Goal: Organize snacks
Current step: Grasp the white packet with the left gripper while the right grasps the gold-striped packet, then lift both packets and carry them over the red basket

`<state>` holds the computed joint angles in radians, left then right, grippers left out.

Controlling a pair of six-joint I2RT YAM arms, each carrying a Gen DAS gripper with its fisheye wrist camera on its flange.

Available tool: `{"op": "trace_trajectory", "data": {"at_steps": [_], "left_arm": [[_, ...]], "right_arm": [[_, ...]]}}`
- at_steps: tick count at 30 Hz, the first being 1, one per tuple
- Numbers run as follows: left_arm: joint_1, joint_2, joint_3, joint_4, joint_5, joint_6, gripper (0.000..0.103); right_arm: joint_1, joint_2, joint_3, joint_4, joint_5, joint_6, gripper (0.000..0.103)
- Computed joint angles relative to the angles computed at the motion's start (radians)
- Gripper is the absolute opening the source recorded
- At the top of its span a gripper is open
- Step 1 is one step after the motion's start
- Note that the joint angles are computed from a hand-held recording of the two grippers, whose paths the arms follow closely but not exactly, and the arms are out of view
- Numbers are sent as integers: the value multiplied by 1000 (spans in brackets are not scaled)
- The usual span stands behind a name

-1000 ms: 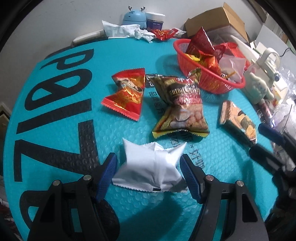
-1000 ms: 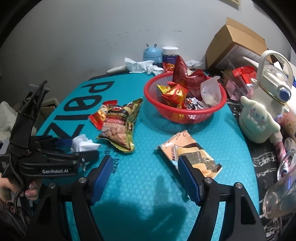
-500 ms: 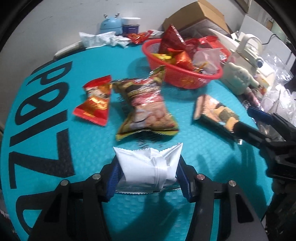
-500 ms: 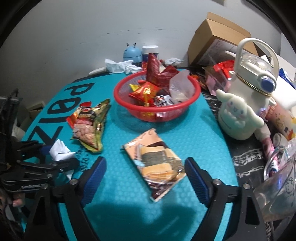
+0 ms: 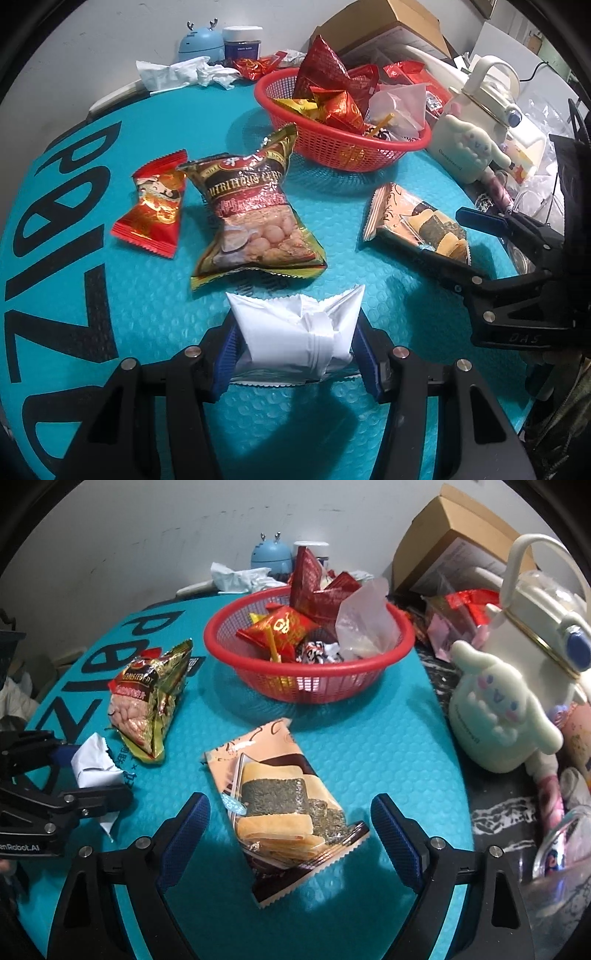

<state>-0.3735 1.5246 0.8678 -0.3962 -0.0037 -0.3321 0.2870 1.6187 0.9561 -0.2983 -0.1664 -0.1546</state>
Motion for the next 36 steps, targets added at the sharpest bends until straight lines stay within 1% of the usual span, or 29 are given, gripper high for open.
{"op": "trace_trajectory", "data": {"at_steps": [1,3,4,5,7,12,13,18,23,24,25,28,33,36], "left_arm": [[0,2,0,0,3,0,54],[-1,3,-1,0,4,-1,54],[-3,1,-2,-1,3,-2,54],[-5,-2,-4,-1,1,-2,54],[-6,-7,-6,-3,1,-3,54],[-15,-42,-25,-7,-6,-10,54],[-18,-50,-29,-9,-7,-13,54],[-44,-90,-53,-14,-3,-30,54],[-99,-140,-80,-25,-20,-54,54],[-110,-148,-87,-24,-22,-59,54],[-120,-160,-106,-1,-29,-62,54],[-161,-178,-126,2,-37,-78,54],[-216,-194,-160,13,-18,-107,54],[-245,-202,-172,9,-19,-123,54]], "right_arm": [[-3,0,-2,-2,-8,-1,89],[-4,-2,-7,-3,-16,0,85],[-4,-8,-14,-3,-14,0,76],[-2,-13,-19,-4,-12,1,70],[3,-20,-26,-11,-1,9,64],[17,-81,-74,-9,10,26,61],[20,-94,-81,-11,15,31,51],[32,-170,-131,-42,29,54,52],[35,-267,-201,-73,38,74,52],[35,-284,-214,-77,39,80,52],[35,-308,-230,-86,42,87,52],[36,-382,-274,-124,49,105,52],[42,-507,-331,-203,64,137,52],[46,-555,-349,-243,70,151,52]]}}
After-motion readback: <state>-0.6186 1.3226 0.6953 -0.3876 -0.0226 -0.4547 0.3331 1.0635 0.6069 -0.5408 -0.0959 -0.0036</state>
